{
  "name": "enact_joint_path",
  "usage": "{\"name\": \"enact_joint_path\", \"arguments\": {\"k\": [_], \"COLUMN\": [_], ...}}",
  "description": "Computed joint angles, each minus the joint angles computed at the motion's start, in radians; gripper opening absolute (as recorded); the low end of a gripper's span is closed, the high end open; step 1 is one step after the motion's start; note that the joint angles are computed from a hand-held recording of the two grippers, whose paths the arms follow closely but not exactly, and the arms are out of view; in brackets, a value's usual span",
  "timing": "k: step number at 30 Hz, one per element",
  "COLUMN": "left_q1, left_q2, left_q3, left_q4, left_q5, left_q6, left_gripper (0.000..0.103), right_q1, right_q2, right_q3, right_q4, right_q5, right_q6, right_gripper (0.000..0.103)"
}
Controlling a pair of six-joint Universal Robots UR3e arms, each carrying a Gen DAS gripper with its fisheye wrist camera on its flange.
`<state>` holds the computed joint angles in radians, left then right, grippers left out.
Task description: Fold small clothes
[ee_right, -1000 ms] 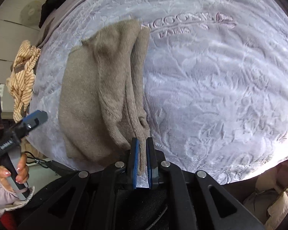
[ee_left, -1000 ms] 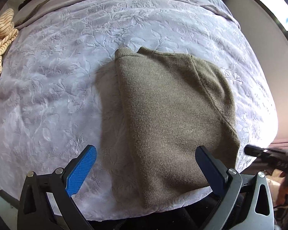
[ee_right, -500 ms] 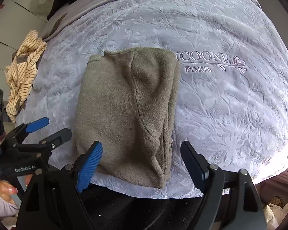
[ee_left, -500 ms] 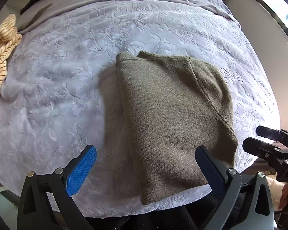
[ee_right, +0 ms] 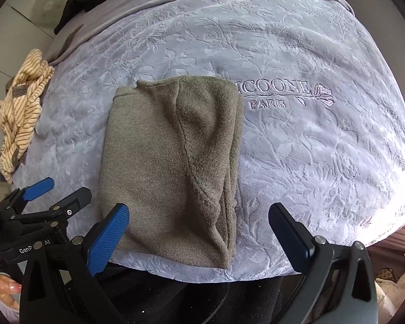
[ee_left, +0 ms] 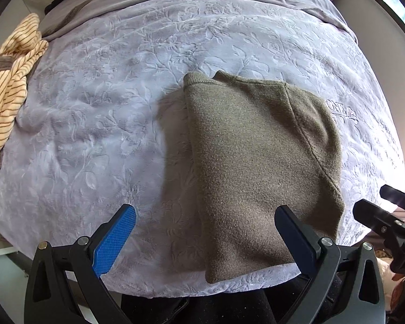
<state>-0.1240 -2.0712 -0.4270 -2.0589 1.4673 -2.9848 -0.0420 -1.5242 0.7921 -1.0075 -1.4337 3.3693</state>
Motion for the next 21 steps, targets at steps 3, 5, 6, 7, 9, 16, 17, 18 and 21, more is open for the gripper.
{"name": "enact_joint_path", "arguments": {"k": [3, 5, 6, 7, 9, 16, 17, 18, 21], "left_q1": [-0.008, -0.013, -0.014, -0.014, -0.013, -0.024, -0.024, -0.025, -0.026], "left_q2": [-0.019, -0.034, -0.038, -0.038, -0.042, -0.059, -0.06, -0.064, -0.072], "left_q3": [0.041, 0.071, 0.078, 0.078, 0.087, 0.121, 0.125, 0.131, 0.149], "left_q4": [-0.022, -0.038, -0.042, -0.042, -0.049, -0.066, -0.07, -0.075, -0.086], "left_q5": [0.021, 0.036, 0.039, 0.037, 0.035, 0.04, 0.04, 0.04, 0.042], "left_q6": [-0.007, -0.01, -0.008, -0.008, -0.007, 0.001, 0.001, 0.001, 0.0], "left_gripper": [0.103, 0.103, 0.103, 0.103, 0.103, 0.103, 0.103, 0.103, 0.103], "right_q1": [0.017, 0.023, 0.028, 0.032, 0.039, 0.044, 0.045, 0.046, 0.046], "right_q2": [0.021, 0.031, 0.039, 0.046, 0.058, 0.075, 0.076, 0.079, 0.083], "right_q3": [-0.024, -0.034, -0.046, -0.055, -0.074, -0.1, -0.101, -0.105, -0.11], "right_q4": [0.013, 0.018, 0.024, 0.028, 0.037, 0.049, 0.049, 0.052, 0.056], "right_q5": [-0.019, -0.024, -0.028, -0.031, -0.038, -0.041, -0.042, -0.043, -0.042], "right_q6": [0.02, 0.027, 0.029, 0.029, 0.029, 0.032, 0.033, 0.033, 0.032], "right_gripper": [0.103, 0.103, 0.103, 0.103, 0.103, 0.103, 0.103, 0.103, 0.103]}}
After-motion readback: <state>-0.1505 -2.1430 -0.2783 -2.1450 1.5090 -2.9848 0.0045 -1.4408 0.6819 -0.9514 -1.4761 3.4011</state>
